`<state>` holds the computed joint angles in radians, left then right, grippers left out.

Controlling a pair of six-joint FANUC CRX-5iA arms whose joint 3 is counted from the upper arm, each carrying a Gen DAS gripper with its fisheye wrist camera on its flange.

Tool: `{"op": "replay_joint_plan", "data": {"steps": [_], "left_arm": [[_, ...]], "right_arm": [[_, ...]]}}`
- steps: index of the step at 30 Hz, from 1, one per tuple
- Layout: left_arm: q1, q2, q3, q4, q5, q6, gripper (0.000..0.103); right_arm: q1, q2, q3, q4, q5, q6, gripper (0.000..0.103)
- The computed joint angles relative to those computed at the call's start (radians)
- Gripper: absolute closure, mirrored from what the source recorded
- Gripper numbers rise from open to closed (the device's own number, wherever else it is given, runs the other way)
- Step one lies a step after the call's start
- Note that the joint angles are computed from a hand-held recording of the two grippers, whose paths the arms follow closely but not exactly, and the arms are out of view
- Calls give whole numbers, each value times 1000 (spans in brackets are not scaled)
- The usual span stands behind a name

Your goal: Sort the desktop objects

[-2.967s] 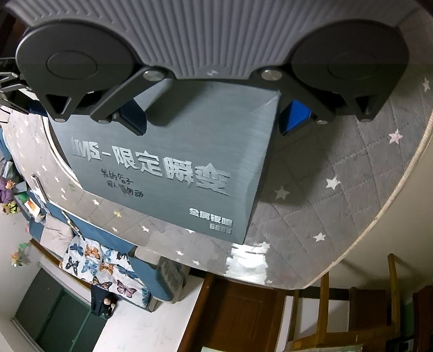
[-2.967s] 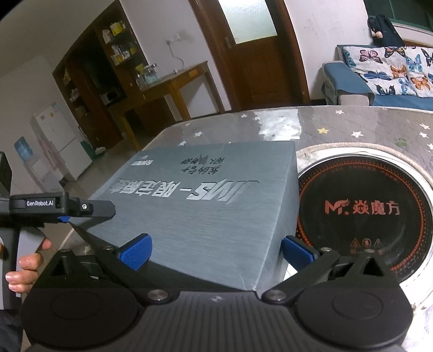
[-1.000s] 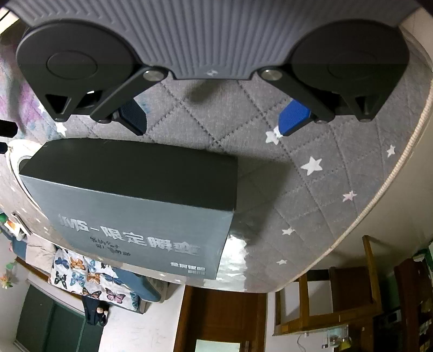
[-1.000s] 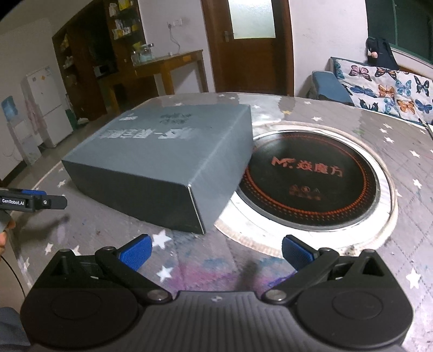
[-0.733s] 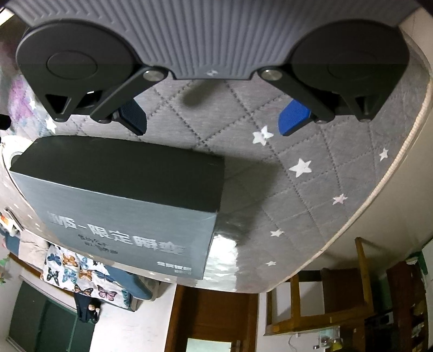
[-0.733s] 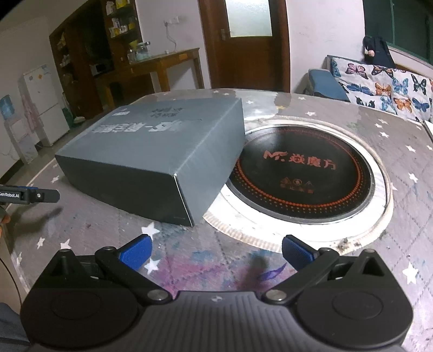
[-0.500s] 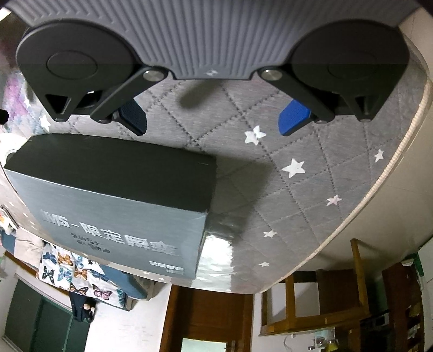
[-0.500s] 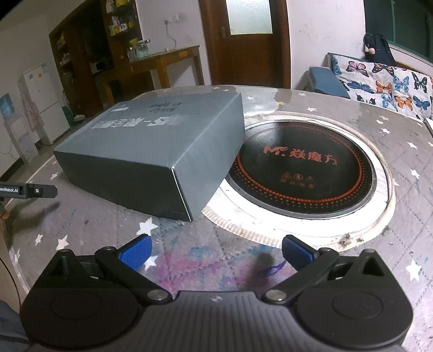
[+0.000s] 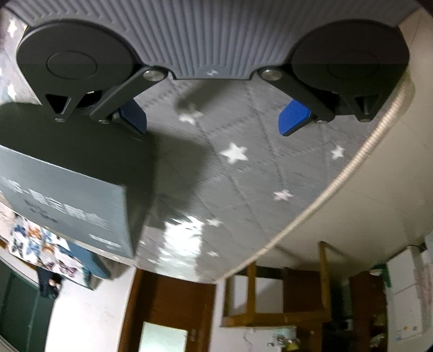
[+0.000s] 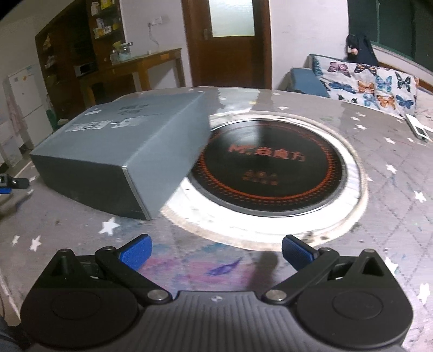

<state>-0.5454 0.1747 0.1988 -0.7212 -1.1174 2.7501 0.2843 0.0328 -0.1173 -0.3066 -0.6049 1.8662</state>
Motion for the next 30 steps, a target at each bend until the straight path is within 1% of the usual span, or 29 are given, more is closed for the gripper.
{"op": "replay_joint_plan", "data": {"steps": [8,13,18,22,26,30], "left_arm": [[16,11,1,-45,-39,44,0],[26,21,7,-71,-51,53,0],[42,35,14,-68,-56,54,0],[46,45,21,-79,-57,52,0],[50,51,26,-83,-52,48,0],[49,59,32,-93,-47,52,0]], "right_arm": [[-24,3,-28,49,63,18,0],[-46,18,-34,104,111,-38,0],[-73,41,-31,143,153,-94,0],[-98,63,-17,144,165,-112,0],[-126,90,15,108,154,-62,0],[-145,112,36,96,151,-46,0]]}}
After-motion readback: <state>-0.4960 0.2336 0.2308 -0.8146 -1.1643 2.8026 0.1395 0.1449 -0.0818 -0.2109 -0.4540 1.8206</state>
